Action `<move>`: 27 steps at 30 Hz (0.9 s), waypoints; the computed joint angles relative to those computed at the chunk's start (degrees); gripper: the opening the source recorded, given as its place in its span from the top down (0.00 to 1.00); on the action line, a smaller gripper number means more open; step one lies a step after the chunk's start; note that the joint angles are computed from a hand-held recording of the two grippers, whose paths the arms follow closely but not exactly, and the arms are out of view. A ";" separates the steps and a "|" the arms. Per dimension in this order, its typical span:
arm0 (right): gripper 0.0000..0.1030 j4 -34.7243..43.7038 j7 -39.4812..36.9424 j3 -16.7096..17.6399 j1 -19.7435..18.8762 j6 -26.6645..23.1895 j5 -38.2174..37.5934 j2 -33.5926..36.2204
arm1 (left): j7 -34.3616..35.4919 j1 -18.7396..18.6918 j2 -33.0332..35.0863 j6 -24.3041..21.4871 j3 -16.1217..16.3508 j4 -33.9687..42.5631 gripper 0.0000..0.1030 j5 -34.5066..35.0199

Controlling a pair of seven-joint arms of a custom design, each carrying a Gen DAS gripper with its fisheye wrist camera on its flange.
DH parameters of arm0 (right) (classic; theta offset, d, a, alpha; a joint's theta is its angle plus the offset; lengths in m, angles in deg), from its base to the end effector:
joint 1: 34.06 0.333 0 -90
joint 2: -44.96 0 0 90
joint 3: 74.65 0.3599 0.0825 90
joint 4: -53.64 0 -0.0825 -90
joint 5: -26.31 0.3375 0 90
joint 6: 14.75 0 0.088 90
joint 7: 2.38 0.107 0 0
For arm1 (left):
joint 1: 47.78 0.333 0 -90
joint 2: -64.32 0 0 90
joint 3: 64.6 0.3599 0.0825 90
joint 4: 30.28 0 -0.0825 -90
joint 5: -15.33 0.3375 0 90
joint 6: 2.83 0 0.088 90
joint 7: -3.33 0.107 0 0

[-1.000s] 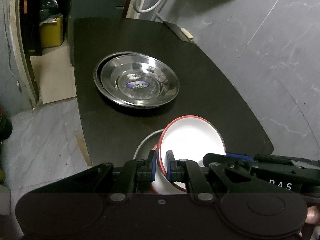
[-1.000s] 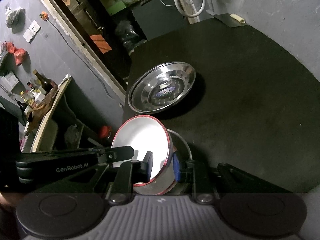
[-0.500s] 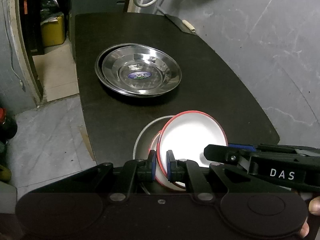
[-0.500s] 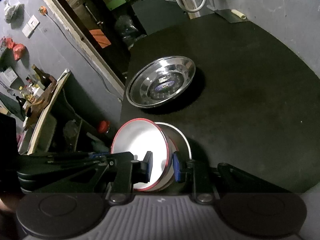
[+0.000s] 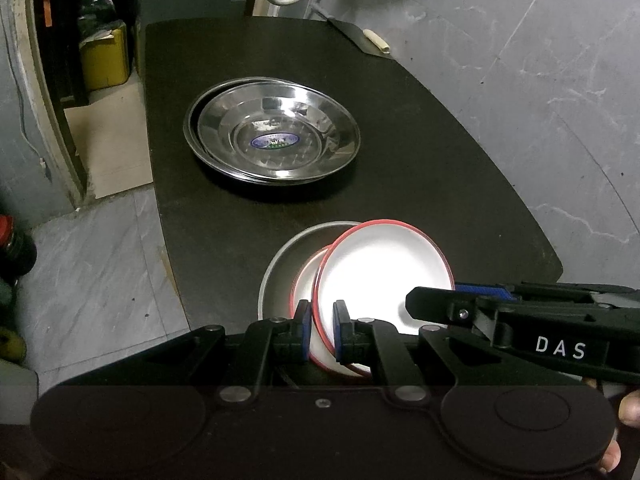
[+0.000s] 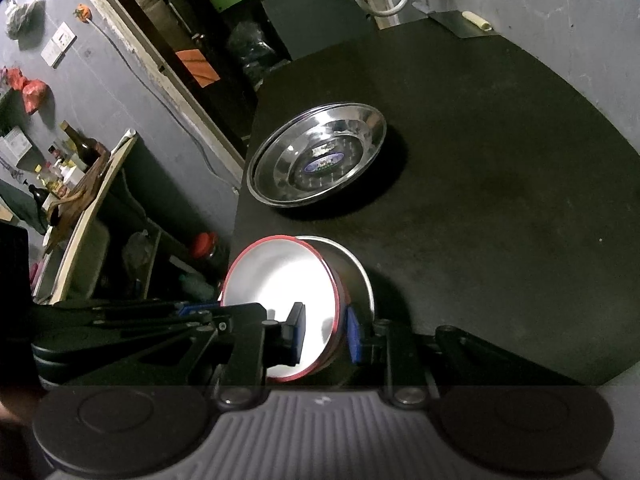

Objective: Organize plates and bowls
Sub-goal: 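Lower the second white bowl into the white bowl inside the steel bowl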

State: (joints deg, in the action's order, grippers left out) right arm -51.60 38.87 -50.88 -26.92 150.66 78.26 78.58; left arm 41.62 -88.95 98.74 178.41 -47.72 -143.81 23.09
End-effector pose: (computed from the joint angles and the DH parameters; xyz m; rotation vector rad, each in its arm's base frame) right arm 0.6098 0.2618 0.3321 -2.0290 1.3042 0.0659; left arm 0.5769 -0.3052 0.3110 -2.1848 1.7116 -0.8111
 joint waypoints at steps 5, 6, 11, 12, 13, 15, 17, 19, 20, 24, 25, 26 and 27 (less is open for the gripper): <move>0.75 0.11 0.29 -0.07 -0.03 -0.24 -0.43 0.11 | 0.00 -0.05 0.02 -0.18 -0.01 0.07 0.90 -0.11; 0.75 0.12 0.28 -0.04 -0.09 -0.29 -0.46 0.13 | 0.01 -0.01 -0.03 -0.07 -0.04 -0.04 0.89 -0.07; 0.75 0.13 0.35 0.00 -0.17 -0.39 -0.54 0.14 | 0.00 0.01 -0.01 -0.02 -0.05 -0.05 0.89 -0.11; 0.75 0.13 0.36 0.00 -0.18 -0.39 -0.54 0.14 | 0.01 0.01 -0.01 -0.01 -0.05 -0.05 0.89 -0.12; 0.75 0.13 0.36 0.01 -0.18 -0.39 -0.55 0.14 | 0.05 0.08 -0.05 0.00 -0.12 -0.08 0.89 -0.14; 0.75 0.11 0.20 0.09 -0.25 -0.34 -0.49 0.18 | 0.00 -0.01 0.00 -0.04 -0.07 -0.03 0.89 -0.19; 0.75 0.09 0.23 0.09 -0.25 -0.36 -0.47 0.15 | -0.05 -0.06 0.07 0.01 -0.03 -0.02 0.89 -0.23; 0.75 0.09 0.22 0.08 -0.24 -0.37 -0.47 0.15 | 0.00 -0.01 0.04 -0.01 -0.08 -0.03 0.89 -0.25; 0.75 0.10 0.25 0.04 -0.22 -0.38 -0.50 0.16 | 0.03 0.00 0.02 0.01 -0.08 -0.06 0.89 -0.24; 0.75 0.11 0.29 0.02 -0.21 -0.41 -0.52 0.14 | 0.08 0.03 0.01 0.04 -0.12 -0.07 0.88 -0.30; 0.75 0.12 0.32 0.00 -0.19 -0.42 -0.55 0.14 | 0.08 0.04 0.04 0.04 -0.13 -0.02 0.88 -0.32; 0.75 0.12 0.32 0.00 -0.20 -0.42 -0.55 0.14 | 0.13 0.08 -0.02 0.08 -0.15 -0.10 0.88 -0.31; 0.74 0.12 0.32 0.00 -0.20 -0.42 -0.55 0.14 | 0.17 0.16 0.01 0.15 -0.25 -0.08 0.87 -0.35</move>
